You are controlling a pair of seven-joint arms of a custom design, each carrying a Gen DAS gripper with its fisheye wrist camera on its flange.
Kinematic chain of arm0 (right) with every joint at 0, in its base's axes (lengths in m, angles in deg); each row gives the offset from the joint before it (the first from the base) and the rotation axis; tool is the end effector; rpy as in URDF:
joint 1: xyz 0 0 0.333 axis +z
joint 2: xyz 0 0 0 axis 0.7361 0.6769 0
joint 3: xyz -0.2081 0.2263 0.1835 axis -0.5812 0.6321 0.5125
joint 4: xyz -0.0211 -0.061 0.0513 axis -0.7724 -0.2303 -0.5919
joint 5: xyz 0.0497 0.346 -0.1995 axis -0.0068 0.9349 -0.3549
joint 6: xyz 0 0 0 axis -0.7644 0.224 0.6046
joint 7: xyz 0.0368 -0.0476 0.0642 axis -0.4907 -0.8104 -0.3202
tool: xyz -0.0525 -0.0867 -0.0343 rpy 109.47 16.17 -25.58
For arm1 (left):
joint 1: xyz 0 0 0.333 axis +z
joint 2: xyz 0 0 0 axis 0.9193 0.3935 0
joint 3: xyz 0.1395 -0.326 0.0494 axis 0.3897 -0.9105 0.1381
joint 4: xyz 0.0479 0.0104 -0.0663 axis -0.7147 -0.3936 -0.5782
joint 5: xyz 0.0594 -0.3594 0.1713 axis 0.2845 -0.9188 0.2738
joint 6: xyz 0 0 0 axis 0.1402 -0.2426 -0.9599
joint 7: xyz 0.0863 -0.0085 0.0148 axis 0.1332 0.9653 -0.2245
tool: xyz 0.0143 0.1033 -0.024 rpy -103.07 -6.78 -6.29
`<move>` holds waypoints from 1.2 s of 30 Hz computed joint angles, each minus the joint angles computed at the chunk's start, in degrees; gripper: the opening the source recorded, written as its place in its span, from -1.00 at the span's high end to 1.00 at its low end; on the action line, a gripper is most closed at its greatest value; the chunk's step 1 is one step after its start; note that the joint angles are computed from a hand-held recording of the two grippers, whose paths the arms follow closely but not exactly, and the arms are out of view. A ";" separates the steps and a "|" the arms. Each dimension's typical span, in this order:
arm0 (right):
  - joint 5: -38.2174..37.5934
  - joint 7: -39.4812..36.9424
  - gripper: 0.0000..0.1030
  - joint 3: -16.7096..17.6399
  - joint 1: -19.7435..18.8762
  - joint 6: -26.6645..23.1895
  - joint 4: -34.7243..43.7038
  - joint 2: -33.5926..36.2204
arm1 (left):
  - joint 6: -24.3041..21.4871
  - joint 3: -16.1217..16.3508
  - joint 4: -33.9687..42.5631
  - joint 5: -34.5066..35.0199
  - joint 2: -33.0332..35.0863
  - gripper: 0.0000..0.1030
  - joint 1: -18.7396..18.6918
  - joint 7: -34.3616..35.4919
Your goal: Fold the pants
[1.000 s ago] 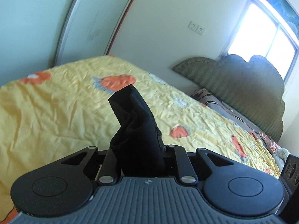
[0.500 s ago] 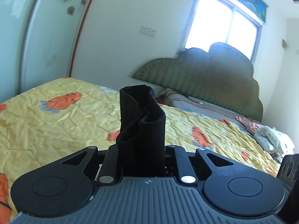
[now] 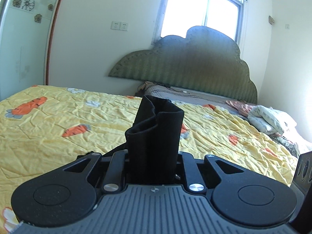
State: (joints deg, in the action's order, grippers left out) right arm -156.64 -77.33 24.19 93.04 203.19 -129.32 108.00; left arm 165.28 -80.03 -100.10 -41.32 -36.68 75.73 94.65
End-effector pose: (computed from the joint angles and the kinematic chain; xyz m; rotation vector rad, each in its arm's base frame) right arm 0.6861 0.4953 0.4009 -1.0496 1.6376 -0.8025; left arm 0.7125 -0.3099 0.4365 -1.1510 2.0365 -1.5056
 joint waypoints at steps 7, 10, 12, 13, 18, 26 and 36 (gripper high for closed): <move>-4.83 7.71 0.11 0.73 1.30 -3.51 -9.71 -5.19 | -1.32 -0.31 -0.34 0.53 0.93 0.65 -2.11 2.26; -6.13 9.20 0.11 2.54 0.61 -5.41 -12.34 -6.71 | -2.32 -0.79 -0.16 0.15 1.51 0.65 -2.72 3.66; -7.09 10.27 0.11 3.75 -0.04 -6.25 -14.21 -7.74 | -2.99 -0.52 0.16 -0.68 1.72 0.65 -3.57 4.55; -7.50 10.67 0.11 4.39 -0.45 -6.57 -14.80 -8.07 | -3.14 -0.24 0.23 -1.10 1.75 0.65 -4.02 5.03; -7.92 10.84 0.11 7.24 -2.32 -8.16 -16.76 -9.04 | -4.25 1.41 1.07 -3.10 1.96 0.65 -6.29 7.64; -3.31 5.81 0.11 9.85 -4.27 -9.37 -17.71 -9.63 | -6.57 2.98 3.07 -6.65 2.80 0.65 -8.93 11.47; 5.12 -1.45 0.05 12.38 -1.12 -23.85 -27.98 -17.02 | -5.52 5.98 1.78 -8.29 2.74 0.61 -12.08 15.63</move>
